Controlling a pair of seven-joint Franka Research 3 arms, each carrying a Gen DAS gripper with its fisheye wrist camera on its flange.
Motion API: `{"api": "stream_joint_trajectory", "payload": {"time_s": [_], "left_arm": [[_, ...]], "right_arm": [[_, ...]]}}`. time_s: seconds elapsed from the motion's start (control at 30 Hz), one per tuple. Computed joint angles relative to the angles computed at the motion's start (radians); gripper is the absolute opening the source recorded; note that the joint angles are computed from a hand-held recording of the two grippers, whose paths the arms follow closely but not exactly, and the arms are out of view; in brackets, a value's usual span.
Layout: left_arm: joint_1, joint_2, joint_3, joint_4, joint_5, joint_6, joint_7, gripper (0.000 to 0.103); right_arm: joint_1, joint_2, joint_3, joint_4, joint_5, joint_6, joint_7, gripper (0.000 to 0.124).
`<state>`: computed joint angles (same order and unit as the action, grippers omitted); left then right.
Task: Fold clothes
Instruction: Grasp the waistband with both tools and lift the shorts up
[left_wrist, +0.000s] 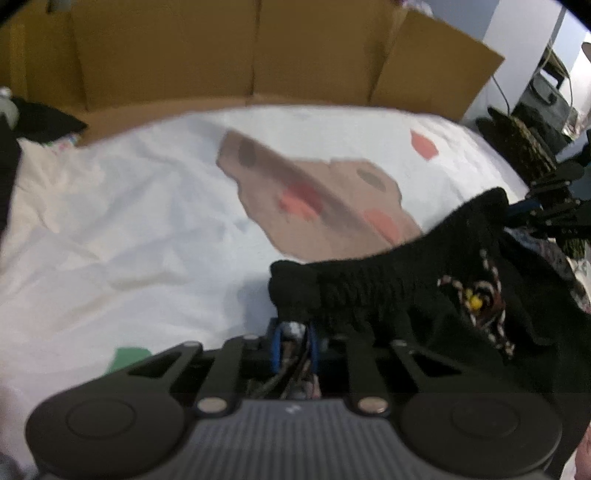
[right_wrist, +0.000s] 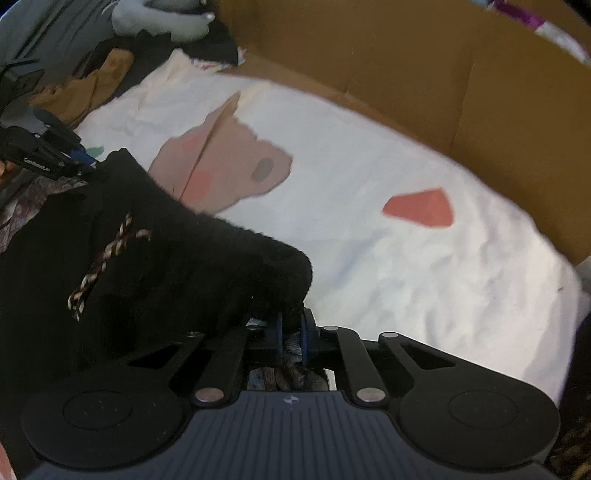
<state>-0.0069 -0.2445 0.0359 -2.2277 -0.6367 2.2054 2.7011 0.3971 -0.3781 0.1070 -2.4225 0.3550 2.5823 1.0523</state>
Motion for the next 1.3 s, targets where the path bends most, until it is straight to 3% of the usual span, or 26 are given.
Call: {"api": "stream_joint_trajectory", "payload": {"time_s": [0.3, 0.57, 0.97, 1.3], "left_arm": [[-0.036, -0.026, 0.004, 0.007, -0.069, 0.153, 0.067, 0.014], [-0.054, 0.038, -0.02, 0.073, -0.056, 0.234, 0.063, 0.014], [-0.052, 0.161, -0.097, 0.141, 0.066, 0.394, -0.062, 0.014], [-0.03, 0.269, -0.148, 0.249, 0.154, 0.449, -0.132, 0.014]], "right_arm": [[-0.04, 0.022, 0.05, 0.055, -0.113, 0.072, 0.092, 0.007], [-0.127, 0.119, 0.14, 0.162, -0.425, 0.121, 0.35, 0.006], [-0.069, 0.327, 0.076, 0.36, -0.699, 0.092, 0.553, 0.006], [0.007, 0.469, 0.006, 0.532, -0.839, 0.049, 0.643, 0.006]]}}
